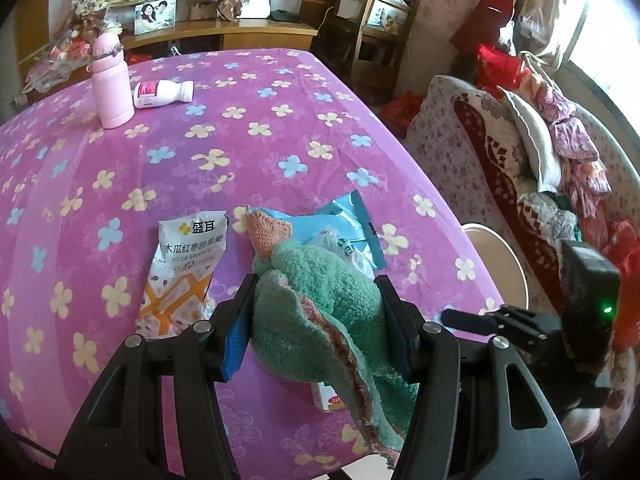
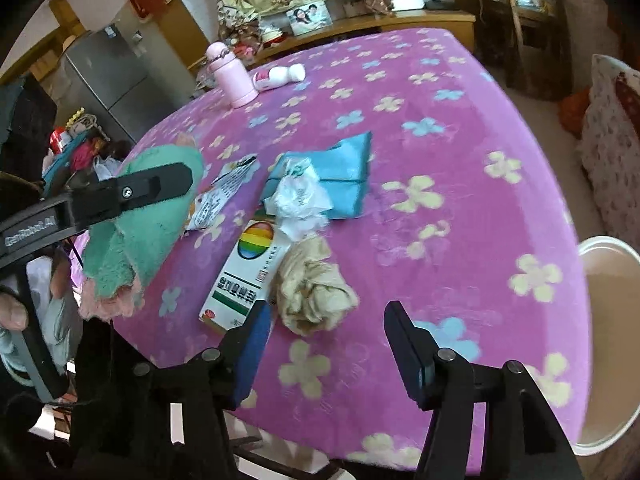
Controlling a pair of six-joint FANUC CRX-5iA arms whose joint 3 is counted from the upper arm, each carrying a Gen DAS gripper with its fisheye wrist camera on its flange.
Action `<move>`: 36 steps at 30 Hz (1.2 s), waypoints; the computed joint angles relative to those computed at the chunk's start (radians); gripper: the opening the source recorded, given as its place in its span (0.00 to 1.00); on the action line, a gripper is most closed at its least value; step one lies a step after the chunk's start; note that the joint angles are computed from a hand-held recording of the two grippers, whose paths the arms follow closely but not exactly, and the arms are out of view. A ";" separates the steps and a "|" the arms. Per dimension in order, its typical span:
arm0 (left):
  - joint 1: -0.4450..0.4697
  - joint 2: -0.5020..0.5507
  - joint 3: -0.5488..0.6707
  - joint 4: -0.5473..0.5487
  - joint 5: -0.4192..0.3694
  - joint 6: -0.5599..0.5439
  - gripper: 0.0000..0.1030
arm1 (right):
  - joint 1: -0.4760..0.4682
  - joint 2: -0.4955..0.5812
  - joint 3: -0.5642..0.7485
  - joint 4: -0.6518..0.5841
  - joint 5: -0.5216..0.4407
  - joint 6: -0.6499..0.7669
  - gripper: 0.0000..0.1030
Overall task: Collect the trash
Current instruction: 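Grasp the crumpled beige paper with the right tool, then carry the towel and paper to the bucket and open both tools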
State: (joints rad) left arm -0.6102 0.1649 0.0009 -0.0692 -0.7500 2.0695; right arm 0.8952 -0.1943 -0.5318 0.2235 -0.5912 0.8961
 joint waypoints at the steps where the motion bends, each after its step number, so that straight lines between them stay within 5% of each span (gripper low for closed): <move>1: 0.000 0.000 0.000 0.000 -0.001 0.001 0.54 | -0.003 0.017 0.002 -0.006 0.019 0.001 0.46; 2: 0.000 0.001 0.002 0.000 -0.003 0.002 0.54 | -0.008 0.044 0.014 -0.024 0.028 0.018 0.34; 6: -0.002 0.004 0.009 0.001 -0.007 -0.012 0.54 | -0.017 0.053 0.015 -0.041 0.042 0.034 0.23; 17: -0.088 0.134 0.194 0.009 -0.029 -0.076 0.54 | -0.088 -0.209 -0.147 0.240 -0.024 -0.229 0.23; 36: -0.219 0.478 0.673 0.019 -0.212 -0.172 0.54 | -0.275 -0.362 -0.251 0.296 -0.119 -0.308 0.23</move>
